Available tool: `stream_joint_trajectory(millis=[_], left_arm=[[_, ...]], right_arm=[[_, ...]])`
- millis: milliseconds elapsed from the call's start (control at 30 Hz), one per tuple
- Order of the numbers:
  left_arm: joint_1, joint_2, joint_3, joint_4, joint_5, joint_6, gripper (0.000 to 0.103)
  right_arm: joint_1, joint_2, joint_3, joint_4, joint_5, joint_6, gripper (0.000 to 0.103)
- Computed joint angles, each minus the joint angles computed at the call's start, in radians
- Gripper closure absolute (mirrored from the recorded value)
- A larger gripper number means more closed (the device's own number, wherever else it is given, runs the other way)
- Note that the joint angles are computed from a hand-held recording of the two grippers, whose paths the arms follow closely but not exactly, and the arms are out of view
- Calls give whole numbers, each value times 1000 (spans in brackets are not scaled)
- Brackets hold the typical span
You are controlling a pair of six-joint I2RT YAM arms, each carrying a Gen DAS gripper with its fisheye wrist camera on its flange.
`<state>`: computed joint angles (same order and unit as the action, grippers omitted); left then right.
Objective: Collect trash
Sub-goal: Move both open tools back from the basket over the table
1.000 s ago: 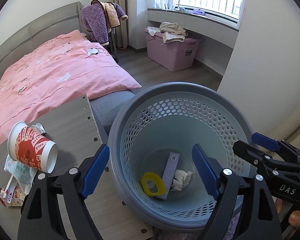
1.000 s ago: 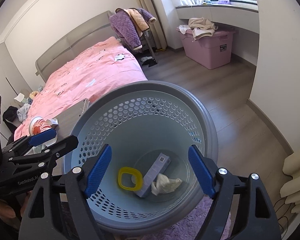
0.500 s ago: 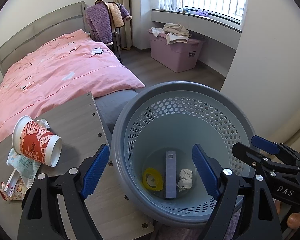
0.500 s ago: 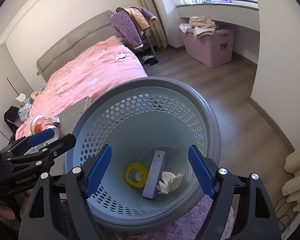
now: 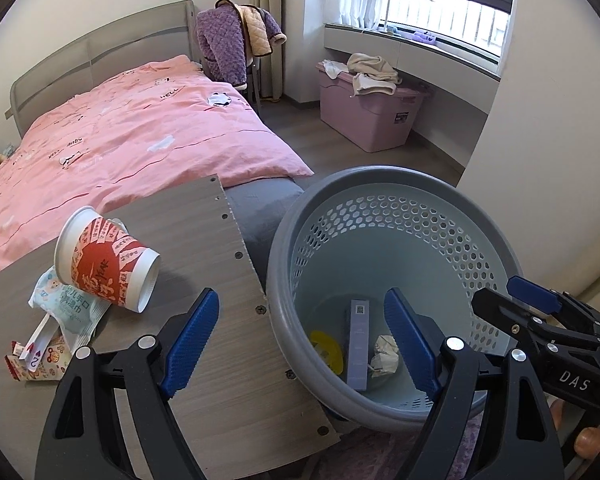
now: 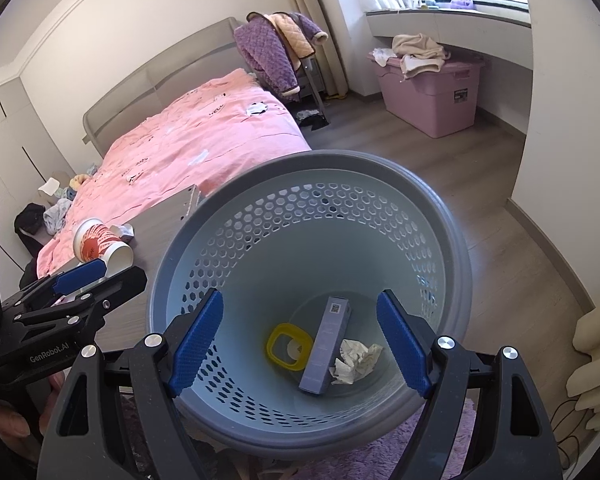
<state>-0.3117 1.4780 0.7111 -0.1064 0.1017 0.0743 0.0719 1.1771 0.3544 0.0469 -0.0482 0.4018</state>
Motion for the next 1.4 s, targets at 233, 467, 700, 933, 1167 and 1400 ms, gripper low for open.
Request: stream_joint_trajectory(millis=[233,467,700,933,1167,1400], left_arm=[[79,-47,-30,-2,32,22,22],[186,-95,-64,-7,91,72,22],[316,-136,-91,-22,151,121,22],[462,-140,-106,-30,197,181,22],[605,-128,-120,-31,248,245,22],[756,-88,-114,-43,306,315,22]], right_arm=[[82,12,12,5,37,26,26],[167,4,47,-29,90,50,25],[269,2,75,-51,149,80,23],[381,34,114,-55,203,106,23],[493,89,169,-55,256,140,23],[574,146,215,-53,282,160,23]])
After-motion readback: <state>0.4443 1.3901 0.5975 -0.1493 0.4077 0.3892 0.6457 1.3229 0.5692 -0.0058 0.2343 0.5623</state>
